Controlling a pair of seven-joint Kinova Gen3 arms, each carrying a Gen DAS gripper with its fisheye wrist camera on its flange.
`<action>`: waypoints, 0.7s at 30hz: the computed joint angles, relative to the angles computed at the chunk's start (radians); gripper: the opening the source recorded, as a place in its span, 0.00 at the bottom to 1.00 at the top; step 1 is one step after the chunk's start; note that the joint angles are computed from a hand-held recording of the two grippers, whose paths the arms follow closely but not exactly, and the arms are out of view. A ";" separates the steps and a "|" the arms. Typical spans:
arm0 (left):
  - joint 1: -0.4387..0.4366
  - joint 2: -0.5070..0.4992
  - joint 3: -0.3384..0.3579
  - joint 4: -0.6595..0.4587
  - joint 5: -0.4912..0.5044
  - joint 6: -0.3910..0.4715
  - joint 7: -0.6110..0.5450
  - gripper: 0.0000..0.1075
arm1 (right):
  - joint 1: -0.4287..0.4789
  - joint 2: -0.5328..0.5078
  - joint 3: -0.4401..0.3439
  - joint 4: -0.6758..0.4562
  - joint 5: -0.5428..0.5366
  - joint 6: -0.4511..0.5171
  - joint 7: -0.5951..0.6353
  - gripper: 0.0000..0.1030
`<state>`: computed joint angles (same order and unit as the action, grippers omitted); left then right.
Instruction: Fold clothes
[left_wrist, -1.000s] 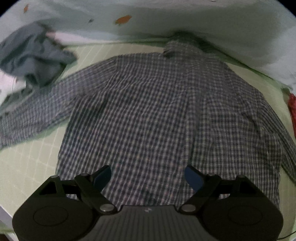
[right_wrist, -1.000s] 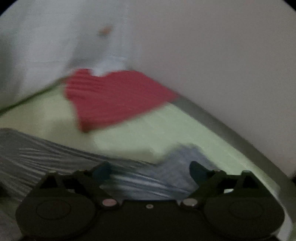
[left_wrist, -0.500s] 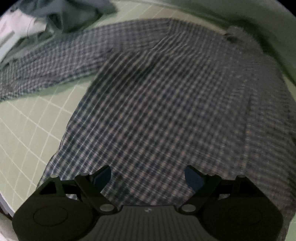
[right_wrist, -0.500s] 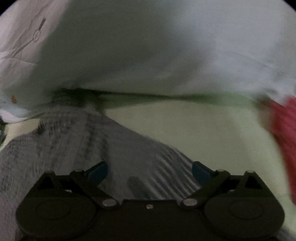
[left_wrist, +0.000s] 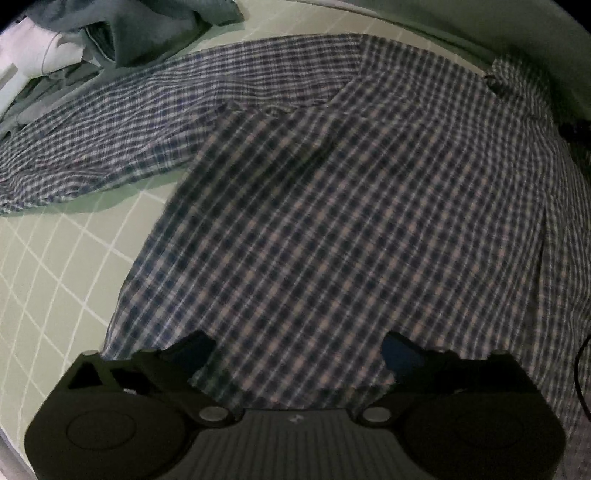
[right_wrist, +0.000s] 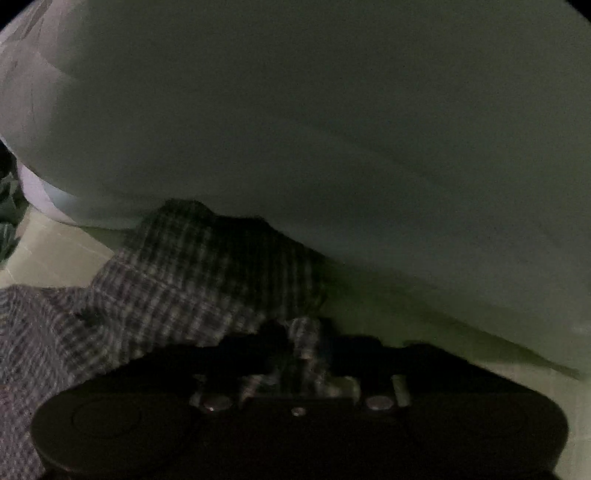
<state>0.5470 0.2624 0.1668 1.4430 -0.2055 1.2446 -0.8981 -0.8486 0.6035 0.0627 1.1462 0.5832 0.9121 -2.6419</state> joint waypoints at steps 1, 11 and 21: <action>0.001 -0.004 -0.001 0.009 -0.004 -0.012 0.002 0.96 | -0.014 0.025 0.021 -0.044 -0.010 0.038 0.020 0.13; -0.143 -0.175 -0.034 0.198 0.066 -0.159 -0.048 0.96 | -0.116 0.215 0.304 -0.425 -0.195 0.410 0.101 0.25; -0.361 -0.287 -0.090 0.303 0.112 -0.222 -0.086 0.96 | -0.421 0.056 0.240 -0.207 -0.123 0.455 -0.284 0.90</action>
<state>0.1858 -0.0245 0.0772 1.7463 -0.0932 1.0228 -0.9843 -1.2700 0.6591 0.3026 0.9388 0.4603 1.3675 -2.9258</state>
